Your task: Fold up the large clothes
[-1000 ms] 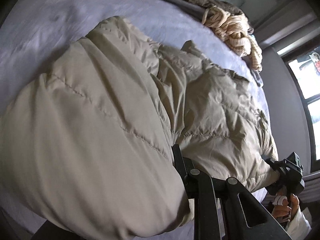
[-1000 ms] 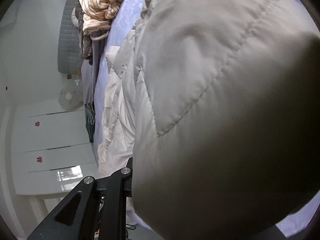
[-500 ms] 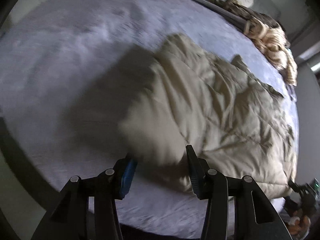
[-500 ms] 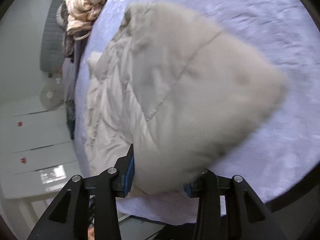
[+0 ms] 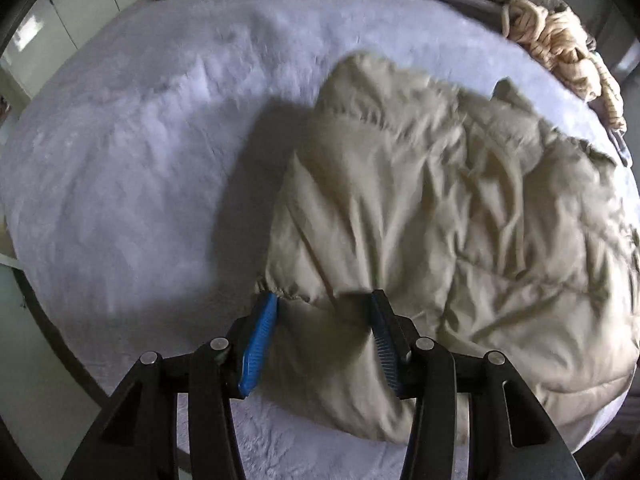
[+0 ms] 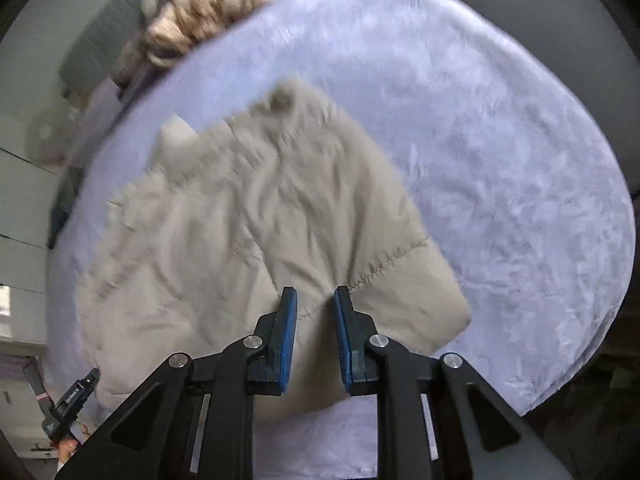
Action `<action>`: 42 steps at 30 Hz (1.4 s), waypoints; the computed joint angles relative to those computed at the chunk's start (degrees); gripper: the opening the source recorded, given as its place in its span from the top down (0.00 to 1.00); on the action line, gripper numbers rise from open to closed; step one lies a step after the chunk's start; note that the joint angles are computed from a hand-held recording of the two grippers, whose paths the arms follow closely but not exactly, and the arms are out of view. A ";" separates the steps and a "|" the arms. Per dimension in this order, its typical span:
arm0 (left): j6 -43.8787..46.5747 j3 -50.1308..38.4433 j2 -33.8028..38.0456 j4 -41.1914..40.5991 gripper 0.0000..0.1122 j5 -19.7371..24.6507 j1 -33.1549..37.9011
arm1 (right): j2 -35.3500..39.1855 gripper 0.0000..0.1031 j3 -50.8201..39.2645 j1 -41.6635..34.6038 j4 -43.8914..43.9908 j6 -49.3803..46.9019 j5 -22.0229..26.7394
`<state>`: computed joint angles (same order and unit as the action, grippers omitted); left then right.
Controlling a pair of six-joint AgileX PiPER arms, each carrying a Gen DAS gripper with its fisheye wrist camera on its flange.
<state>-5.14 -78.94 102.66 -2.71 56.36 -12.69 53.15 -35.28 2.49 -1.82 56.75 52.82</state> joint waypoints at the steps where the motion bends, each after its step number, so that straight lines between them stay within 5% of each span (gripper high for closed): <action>1: 0.53 0.19 0.26 -0.24 0.54 -0.18 0.19 | 0.72 0.81 1.91 -3.24 3.49 -3.32 -2.12; 4: 0.79 -1.04 1.12 1.18 0.49 0.77 -0.15 | 0.98 0.84 5.28 -9.12 9.34 -10.22 -4.75; 9: 1.43 -4.62 0.72 0.17 0.49 4.88 -0.58 | 0.58 0.79 1.84 -12.02 11.38 -14.03 -0.16; 13: 2.61 -6.50 -1.19 -1.93 0.49 6.94 -2.10 | -0.81 0.77 -2.52 -6.81 9.91 -11.52 1.90; 16: 2.95 -7.63 -2.63 -2.51 0.48 8.38 -3.85 | 0.46 0.53 -5.27 -3.94 10.11 -11.67 2.04; 21: 1.63 -8.31 -4.74 -2.66 0.48 9.68 -6.21 | 2.80 0.53 -8.11 3.80 7.87 -7.77 1.38; 22: 1.84 -8.27 -4.78 -3.11 0.46 9.90 -6.12 | 3.10 0.53 -8.71 4.63 7.64 -7.80 1.67; 24: 0.75 -7.25 -6.00 -2.86 0.15 9.64 -6.73 | 2.66 0.52 -9.44 7.36 6.06 -5.77 2.80; 25: -0.07 -6.23 -7.23 -2.08 0.14 8.70 -7.32 | 2.89 0.49 -9.91 8.28 5.50 -5.18 3.08; 42: -5.10 -0.55 -15.07 2.21 0.13 10.85 -13.26 | -3.48 0.31 -8.89 12.81 4.01 -3.84 7.43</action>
<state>-10.24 -79.49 87.58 -0.50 67.21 -25.95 49.66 -44.17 15.30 2.19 52.91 60.24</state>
